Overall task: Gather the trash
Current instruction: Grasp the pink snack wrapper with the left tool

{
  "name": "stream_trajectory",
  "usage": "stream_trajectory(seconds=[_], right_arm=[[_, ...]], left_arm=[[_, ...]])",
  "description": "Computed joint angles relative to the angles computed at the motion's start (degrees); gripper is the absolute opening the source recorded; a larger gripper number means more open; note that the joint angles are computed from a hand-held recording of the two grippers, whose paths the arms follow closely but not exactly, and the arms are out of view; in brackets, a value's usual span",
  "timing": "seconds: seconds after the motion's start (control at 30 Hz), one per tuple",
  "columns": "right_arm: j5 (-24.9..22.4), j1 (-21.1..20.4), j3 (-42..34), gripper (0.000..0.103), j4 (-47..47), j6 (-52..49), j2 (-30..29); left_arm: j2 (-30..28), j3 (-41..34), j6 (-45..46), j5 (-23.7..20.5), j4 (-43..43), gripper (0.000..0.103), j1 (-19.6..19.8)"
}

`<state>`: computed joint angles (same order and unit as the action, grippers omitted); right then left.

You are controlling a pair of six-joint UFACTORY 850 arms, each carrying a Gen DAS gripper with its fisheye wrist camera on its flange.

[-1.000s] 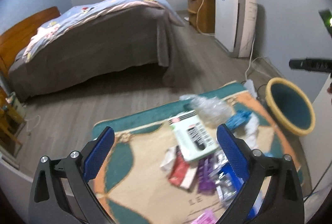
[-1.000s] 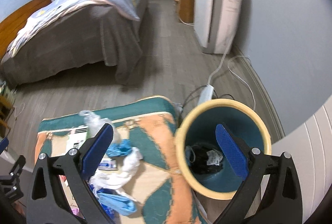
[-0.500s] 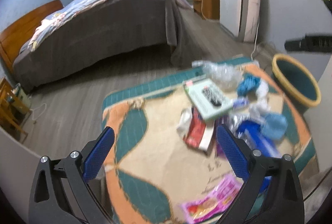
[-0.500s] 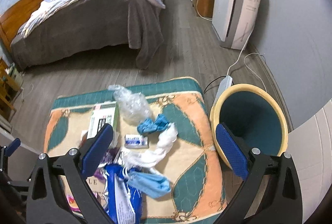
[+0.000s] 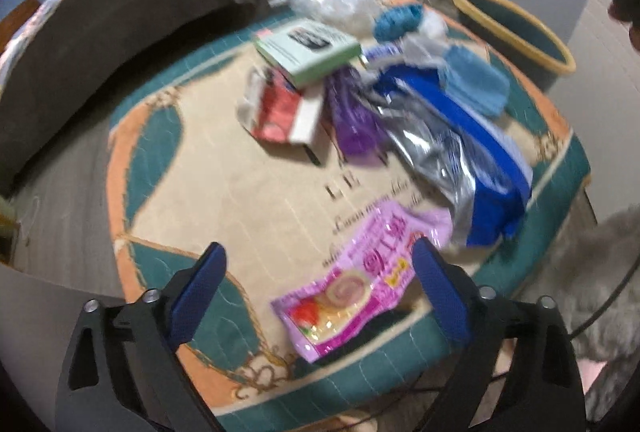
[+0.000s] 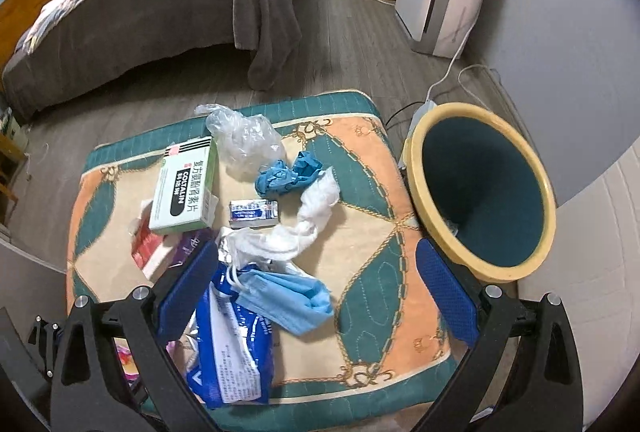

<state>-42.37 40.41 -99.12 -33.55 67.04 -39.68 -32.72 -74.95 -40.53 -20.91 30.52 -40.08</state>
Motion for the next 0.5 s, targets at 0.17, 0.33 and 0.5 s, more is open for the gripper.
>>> stream_trajectory(seconds=[0.17,0.33,0.5], right_arm=[[0.11,-0.35,0.05,0.097,1.04,-0.52,-0.16],[0.60,-0.75,-0.22,0.097,2.17,-1.13,-0.42],[0.59,-0.85,-0.55,0.097,2.67,-1.47,-0.72]], left_arm=[[-2.04,-1.89,8.59,-3.42,-7.64,0.065,0.15],[-3.55,-3.19,15.45,-4.79,-13.24,0.038,0.50],[-2.87,-3.08,15.14,-3.82,-11.15,0.014,0.28]])
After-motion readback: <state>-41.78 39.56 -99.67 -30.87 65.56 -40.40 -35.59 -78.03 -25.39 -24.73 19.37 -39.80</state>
